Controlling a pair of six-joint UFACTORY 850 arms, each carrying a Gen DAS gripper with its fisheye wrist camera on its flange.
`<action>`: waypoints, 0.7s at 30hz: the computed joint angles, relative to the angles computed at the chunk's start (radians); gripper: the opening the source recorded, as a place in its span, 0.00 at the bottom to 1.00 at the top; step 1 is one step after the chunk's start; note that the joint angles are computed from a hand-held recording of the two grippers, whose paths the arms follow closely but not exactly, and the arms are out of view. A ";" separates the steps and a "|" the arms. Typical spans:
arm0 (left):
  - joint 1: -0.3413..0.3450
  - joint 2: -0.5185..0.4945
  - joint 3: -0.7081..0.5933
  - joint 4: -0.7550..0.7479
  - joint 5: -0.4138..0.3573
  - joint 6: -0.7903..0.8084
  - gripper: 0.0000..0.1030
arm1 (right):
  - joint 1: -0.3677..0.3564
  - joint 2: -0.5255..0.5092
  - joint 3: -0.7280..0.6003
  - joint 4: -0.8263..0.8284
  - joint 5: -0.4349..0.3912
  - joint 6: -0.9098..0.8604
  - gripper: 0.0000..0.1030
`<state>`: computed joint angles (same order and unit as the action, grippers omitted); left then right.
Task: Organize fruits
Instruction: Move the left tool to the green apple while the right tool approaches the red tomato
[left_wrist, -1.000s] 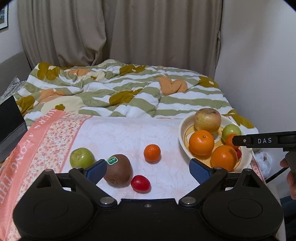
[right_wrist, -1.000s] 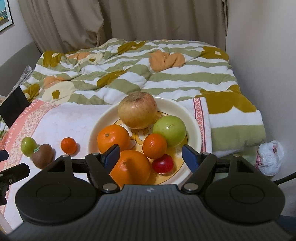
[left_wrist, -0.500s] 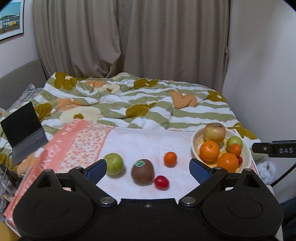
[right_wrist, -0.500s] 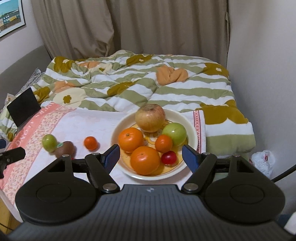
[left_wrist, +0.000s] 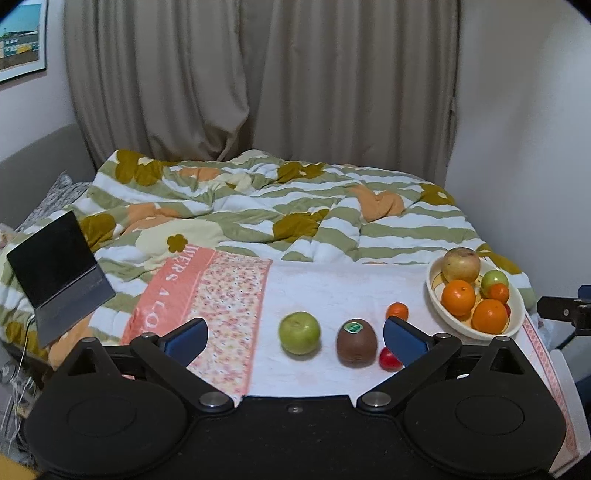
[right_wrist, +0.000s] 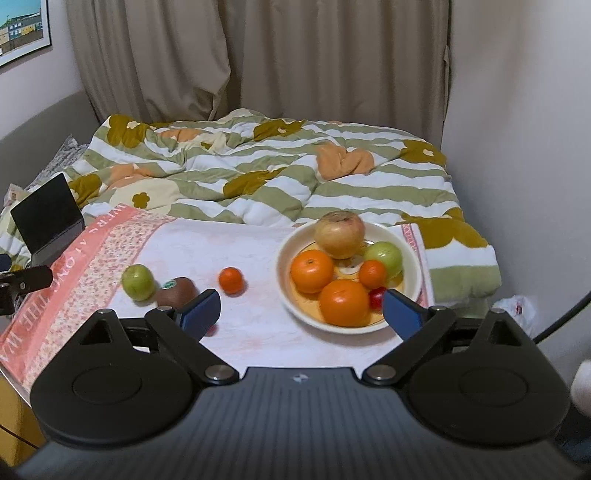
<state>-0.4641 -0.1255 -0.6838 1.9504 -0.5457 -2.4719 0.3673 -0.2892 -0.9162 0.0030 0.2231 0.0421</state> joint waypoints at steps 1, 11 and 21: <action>0.018 0.007 0.008 0.031 0.017 -0.008 1.00 | 0.018 0.000 0.002 0.093 0.001 -0.074 1.00; 0.223 -0.032 0.018 0.595 0.186 -0.304 1.00 | 0.163 -0.070 -0.033 0.796 0.051 -0.593 1.00; 0.322 -0.213 -0.110 1.130 0.275 -0.657 0.99 | 0.210 -0.223 -0.149 0.978 0.035 -0.755 1.00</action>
